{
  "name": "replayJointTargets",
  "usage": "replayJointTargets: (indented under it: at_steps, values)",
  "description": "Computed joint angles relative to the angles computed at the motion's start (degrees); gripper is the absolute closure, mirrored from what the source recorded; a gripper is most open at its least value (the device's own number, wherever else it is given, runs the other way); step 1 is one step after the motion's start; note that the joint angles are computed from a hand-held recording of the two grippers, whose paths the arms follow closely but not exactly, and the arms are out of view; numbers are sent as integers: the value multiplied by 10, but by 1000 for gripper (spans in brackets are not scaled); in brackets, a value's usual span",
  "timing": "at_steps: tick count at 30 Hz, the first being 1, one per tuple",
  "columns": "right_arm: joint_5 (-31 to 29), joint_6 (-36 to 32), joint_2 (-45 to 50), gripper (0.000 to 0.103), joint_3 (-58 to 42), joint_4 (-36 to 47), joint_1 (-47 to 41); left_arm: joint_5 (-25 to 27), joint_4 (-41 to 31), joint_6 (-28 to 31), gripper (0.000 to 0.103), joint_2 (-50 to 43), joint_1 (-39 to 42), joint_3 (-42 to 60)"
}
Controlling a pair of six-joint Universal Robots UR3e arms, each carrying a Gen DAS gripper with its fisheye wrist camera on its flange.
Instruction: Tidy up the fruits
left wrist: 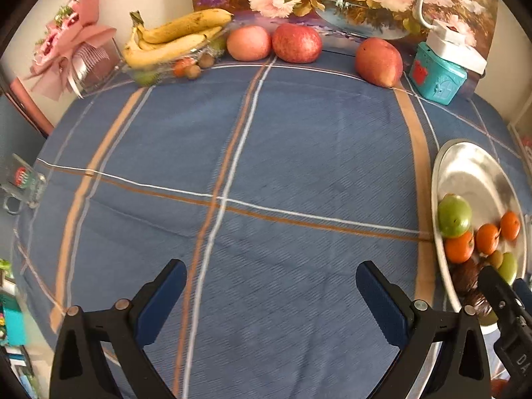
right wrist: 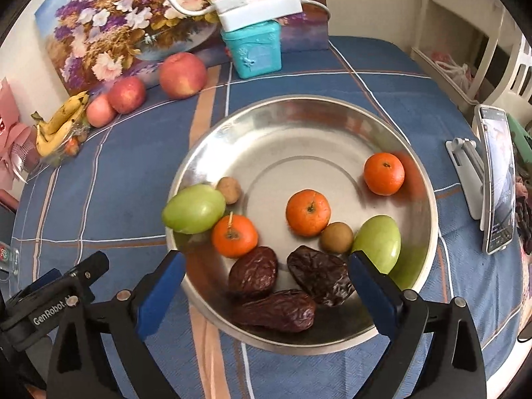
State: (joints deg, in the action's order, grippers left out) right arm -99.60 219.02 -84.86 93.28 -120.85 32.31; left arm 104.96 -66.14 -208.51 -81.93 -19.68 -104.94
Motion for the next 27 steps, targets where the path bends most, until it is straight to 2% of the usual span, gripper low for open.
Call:
replayJointTargets:
  at_steps: [3,7,11,16,22,27]
  values:
    - [-13,14,-1,5,-7,8,15,13,-13,-6,0,15,-11,2]
    - [-21,19,-4,5,-14,25,36,46,-52,-41,0,44,-32,4]
    - [-26,21,-13,5,-9,40,49,37,-78,-35,0,77,-33,-8]
    - [-45,32,-29,5,-5,58,73,57,-112,-36,0,100,-49,-16]
    - [-62,50,-35,5,-16,82,98,65,-126,-29,0,113,-51,-22]
    - [-48,46,-29,5,-22,92,96,58,-120,-16,0,107,-54,-20]
